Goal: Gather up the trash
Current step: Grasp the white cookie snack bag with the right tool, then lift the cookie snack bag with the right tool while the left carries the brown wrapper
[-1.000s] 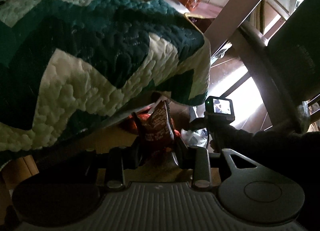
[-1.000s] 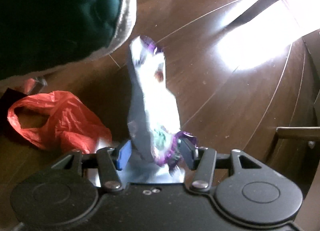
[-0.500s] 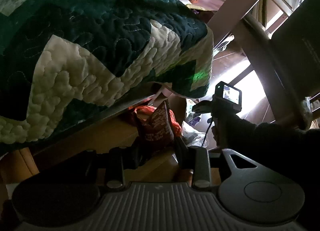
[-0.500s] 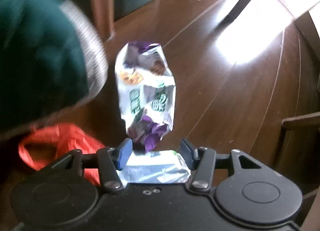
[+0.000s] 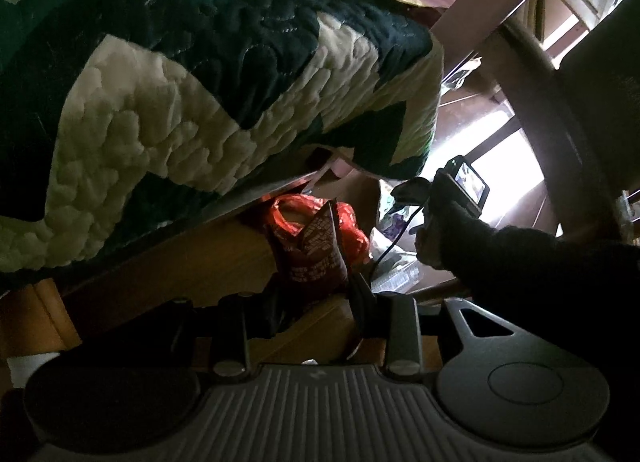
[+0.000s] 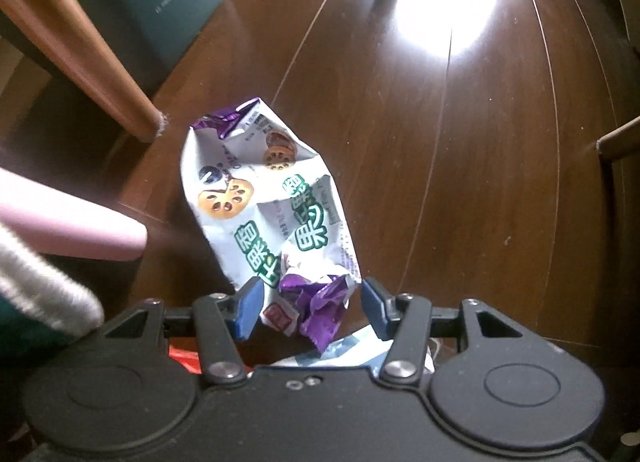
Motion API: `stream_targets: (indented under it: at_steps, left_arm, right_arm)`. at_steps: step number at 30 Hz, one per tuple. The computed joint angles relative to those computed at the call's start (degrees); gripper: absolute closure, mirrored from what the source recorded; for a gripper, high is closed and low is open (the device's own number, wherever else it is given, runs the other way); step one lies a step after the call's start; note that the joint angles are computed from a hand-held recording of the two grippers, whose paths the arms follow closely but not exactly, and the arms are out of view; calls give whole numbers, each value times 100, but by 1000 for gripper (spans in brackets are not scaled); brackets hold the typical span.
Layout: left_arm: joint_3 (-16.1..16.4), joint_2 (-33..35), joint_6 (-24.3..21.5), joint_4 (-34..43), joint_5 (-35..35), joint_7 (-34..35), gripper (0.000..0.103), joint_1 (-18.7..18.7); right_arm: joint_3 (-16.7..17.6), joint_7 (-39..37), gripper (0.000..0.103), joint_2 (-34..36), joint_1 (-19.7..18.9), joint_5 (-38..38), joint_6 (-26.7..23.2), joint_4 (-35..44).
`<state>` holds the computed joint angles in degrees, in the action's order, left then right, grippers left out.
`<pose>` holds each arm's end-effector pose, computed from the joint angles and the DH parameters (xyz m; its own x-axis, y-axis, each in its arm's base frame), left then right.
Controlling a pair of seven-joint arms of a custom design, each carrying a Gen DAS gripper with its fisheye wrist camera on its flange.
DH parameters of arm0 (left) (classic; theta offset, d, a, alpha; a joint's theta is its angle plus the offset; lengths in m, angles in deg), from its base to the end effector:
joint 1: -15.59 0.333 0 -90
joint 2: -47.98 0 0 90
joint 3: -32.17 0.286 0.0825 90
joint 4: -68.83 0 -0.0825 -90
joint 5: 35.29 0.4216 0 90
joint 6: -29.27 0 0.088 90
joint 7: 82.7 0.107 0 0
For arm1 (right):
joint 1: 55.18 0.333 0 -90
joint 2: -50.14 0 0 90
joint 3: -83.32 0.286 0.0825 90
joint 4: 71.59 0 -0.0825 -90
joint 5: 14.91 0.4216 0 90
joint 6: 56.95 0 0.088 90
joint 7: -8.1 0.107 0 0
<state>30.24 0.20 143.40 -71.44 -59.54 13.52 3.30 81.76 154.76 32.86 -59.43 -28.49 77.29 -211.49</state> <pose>0.3716 -0.1224 0.5880 -0.2997 -0.8880 0.3487 -0.9125 0.1601 -0.3766 0.4985 -0.0541 0.3860 -0.8033 -0.5933 -0.0512 -0.5627 0.7844 -0.2610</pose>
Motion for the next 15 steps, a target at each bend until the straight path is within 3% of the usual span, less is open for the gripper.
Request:
stream_targets:
  at_steps: [7,10,15]
  left_arm:
    - [-56,82,-63,-2,68,0,69,-22]
    - [-77,100,-79,-1,84,-6,69,-35]
    - [-76,149,-102,23,77,-52,70,-34]
  right_arm:
    - [-30,-76,54,135,-33,-39,158,-10]
    - [-66,-101,69,83,-40,-21,327,-118]
    - [7,-81,77,-90,-106,-203,518,-294]
